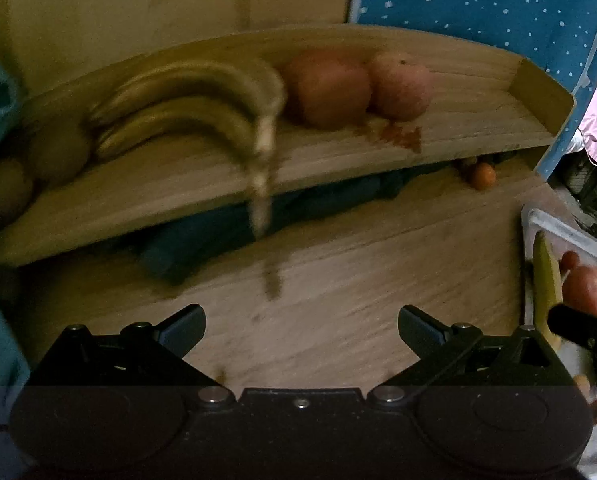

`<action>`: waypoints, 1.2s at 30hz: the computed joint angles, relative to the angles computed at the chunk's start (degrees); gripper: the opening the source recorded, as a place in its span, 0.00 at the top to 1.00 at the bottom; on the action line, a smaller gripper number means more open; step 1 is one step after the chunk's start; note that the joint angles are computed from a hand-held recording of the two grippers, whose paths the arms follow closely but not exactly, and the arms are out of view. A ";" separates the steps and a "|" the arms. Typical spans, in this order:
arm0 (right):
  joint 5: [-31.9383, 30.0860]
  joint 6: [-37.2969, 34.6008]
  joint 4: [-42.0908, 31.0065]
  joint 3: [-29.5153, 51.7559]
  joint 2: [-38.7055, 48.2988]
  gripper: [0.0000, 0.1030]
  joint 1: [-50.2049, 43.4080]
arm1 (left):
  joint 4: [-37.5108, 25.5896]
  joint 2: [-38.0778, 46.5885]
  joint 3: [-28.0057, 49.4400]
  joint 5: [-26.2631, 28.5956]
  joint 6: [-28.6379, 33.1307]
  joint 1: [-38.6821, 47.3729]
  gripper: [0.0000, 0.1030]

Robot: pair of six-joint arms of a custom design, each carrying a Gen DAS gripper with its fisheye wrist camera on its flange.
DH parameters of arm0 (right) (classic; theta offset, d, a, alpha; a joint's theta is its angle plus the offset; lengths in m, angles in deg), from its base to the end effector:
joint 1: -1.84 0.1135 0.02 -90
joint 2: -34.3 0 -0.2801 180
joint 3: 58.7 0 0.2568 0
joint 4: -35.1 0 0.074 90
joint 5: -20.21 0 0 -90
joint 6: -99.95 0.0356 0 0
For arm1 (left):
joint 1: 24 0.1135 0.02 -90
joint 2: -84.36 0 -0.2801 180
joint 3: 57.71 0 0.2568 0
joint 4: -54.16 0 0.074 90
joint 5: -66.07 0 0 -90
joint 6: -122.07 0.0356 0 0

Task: Organize fruits
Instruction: 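Reach both open grippers under the wooden shelf toward the remaining fruits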

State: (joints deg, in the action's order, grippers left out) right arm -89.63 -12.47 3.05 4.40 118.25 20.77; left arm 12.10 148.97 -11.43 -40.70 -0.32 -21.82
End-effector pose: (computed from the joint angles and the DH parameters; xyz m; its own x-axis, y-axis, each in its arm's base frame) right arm 0.2754 0.1072 0.2149 -0.5072 -0.5532 -0.6609 -0.7488 0.6624 0.0202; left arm 0.1965 0.0178 0.1918 -0.6378 -0.5375 -0.5516 -0.6164 0.7856 -0.0529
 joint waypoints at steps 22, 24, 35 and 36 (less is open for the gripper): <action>-18.72 -8.94 18.63 8.23 20.85 0.02 -13.14 | 16.56 33.00 17.55 -3.58 1.64 -7.99 0.01; -20.00 -8.55 18.72 9.14 21.75 0.03 -13.89 | 16.91 34.41 18.47 -3.23 1.71 -8.14 0.01; -20.88 -11.09 10.69 21.65 30.37 0.12 -11.84 | 20.99 34.72 17.25 -4.01 -0.42 -8.46 0.04; -21.21 -11.42 8.94 23.91 31.76 0.14 -11.28 | 21.60 34.93 17.00 -3.95 -0.13 -8.37 0.04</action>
State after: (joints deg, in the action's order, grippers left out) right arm -110.84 -23.89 11.98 28.32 150.01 9.49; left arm 33.71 183.89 5.57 -44.65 -0.45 -30.19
